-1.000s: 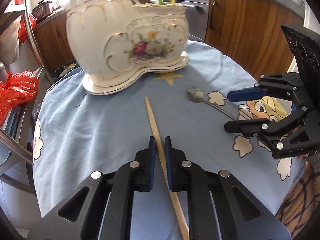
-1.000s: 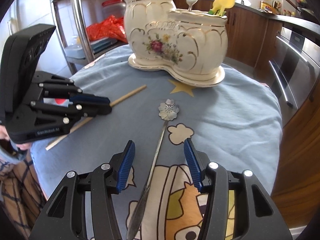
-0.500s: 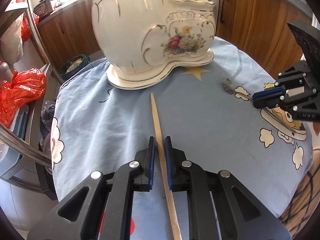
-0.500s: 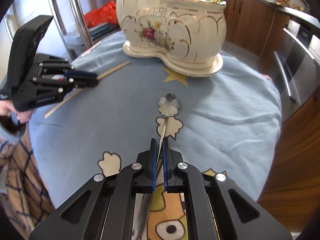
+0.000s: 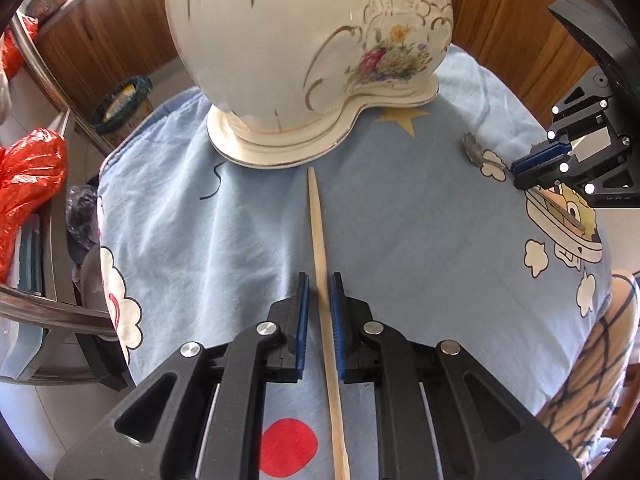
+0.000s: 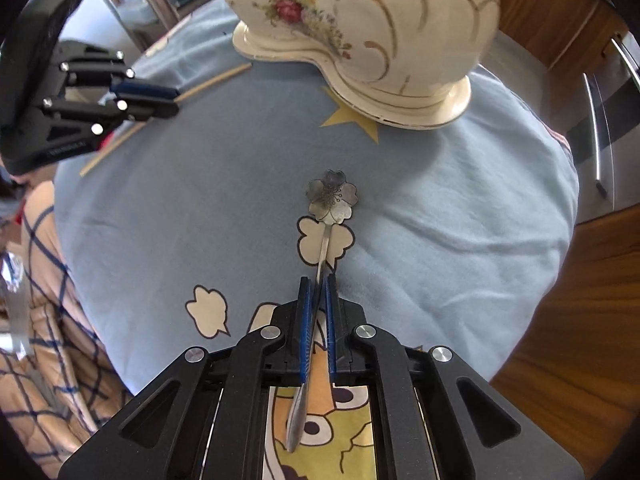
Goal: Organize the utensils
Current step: 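Close the left tool on the chopstick while the right tool grasps the flower-handled spoon, then lift the chopstick over the larger cup while the right tool carries the spoon to the smaller cup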
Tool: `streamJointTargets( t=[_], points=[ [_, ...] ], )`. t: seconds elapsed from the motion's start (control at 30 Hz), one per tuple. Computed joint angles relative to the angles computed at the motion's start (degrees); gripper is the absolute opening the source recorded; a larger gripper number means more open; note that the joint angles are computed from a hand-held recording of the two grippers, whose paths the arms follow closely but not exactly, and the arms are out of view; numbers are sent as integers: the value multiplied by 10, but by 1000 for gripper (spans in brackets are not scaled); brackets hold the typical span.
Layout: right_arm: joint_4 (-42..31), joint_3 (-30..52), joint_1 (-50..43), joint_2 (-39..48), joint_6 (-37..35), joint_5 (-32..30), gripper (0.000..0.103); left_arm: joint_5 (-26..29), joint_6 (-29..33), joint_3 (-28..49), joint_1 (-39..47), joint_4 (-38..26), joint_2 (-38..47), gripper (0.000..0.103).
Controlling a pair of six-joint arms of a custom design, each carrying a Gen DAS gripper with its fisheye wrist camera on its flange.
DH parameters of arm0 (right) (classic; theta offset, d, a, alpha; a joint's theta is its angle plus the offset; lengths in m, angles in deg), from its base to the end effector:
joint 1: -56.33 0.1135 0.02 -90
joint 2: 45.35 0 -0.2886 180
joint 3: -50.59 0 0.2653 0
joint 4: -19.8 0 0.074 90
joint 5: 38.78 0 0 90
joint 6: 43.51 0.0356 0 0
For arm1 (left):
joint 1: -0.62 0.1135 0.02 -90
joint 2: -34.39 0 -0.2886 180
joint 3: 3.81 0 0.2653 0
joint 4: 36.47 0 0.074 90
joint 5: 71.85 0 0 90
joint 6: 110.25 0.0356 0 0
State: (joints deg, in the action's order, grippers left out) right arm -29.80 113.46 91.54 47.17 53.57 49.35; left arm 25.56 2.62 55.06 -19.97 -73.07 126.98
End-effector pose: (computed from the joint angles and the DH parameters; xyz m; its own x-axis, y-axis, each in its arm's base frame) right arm 0.2311 0.1645 0.1629 -0.8682 -0.4619 -0.1812 -0.4779 0.8767 0.0548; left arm 0.2703 -0.1065 0.1516 -0.6608 0.6599 -0.3575 0.7014 0.7126 0.0190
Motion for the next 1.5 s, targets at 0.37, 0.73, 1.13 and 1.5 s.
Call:
streamJointTargets(
  t=[0.37,0.73,1.13,1.5],
  points=[
    [-45,55,63,49,30,63,7,-63,18,34,-35,-51,20,11],
    [45,-21,116,-18,79,95,4,-43,-7,-25,-29,6,-27,4],
    [215,-193,130,-225,152,121,4,55,-38,-100,8,46,-171,4],
    [326,-286,91,-343,159,137,4,86,-112,-148,-18,97,-294,4]
  ],
)
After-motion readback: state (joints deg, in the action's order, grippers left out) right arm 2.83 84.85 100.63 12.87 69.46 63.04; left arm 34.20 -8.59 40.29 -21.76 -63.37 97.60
